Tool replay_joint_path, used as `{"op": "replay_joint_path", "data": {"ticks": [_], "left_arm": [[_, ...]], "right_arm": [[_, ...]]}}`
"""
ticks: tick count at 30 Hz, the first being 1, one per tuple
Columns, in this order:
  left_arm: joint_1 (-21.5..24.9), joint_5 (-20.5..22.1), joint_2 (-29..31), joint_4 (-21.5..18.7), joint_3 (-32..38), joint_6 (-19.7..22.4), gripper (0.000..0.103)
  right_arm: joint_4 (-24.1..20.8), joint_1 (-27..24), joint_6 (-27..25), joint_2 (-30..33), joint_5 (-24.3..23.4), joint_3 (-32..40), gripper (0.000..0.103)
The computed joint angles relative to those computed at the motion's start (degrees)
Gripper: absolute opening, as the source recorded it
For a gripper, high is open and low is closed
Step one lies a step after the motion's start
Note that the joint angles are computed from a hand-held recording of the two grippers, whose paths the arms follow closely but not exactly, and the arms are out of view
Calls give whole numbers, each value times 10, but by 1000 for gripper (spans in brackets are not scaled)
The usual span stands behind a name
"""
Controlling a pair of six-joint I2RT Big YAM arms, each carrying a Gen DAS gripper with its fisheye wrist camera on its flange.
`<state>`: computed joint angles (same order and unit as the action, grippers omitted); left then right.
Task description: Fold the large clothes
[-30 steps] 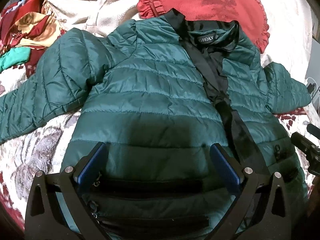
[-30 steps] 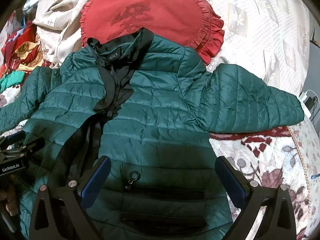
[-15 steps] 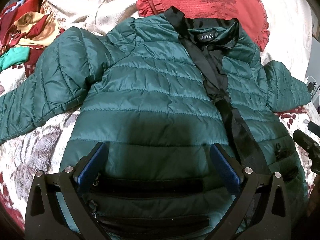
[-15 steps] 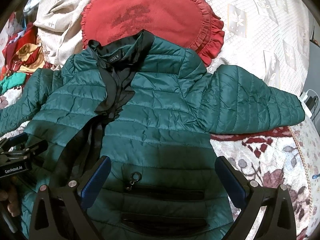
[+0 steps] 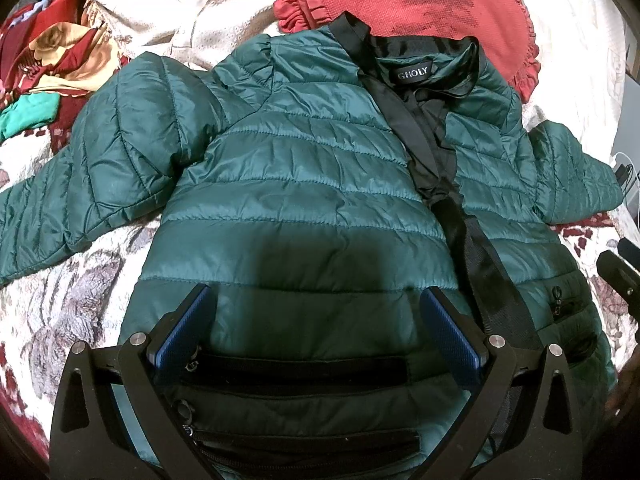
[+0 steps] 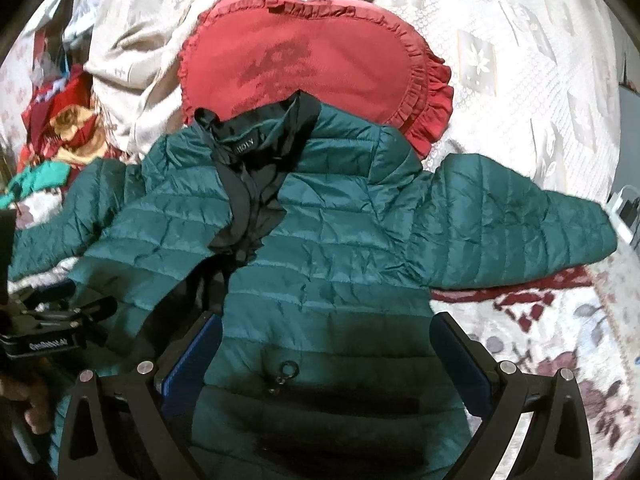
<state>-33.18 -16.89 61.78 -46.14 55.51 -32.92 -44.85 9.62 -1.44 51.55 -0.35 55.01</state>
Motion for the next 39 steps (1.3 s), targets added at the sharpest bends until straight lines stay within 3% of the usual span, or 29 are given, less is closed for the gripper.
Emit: {"op": "replay_joint_path", "data": {"ticks": [5,9,17,30,39], "left_arm": [[-1,0,0,0,0,0,103],[0,0,0,0,0,-1,103],[0,0,1,-1,1,0,103],[2,-3,-1,1,-3,2,103],[14,-42,-29,-9,-15,5,102]], "right_arm": [[-31,2,5,16,2,14,103],[-22,20,-18,10,40,10,103],[-27,27,-31,12,54,9,103],[-26,21,-29,15,52,8,103],[-19,7,-10,23,36,10,103]]}}
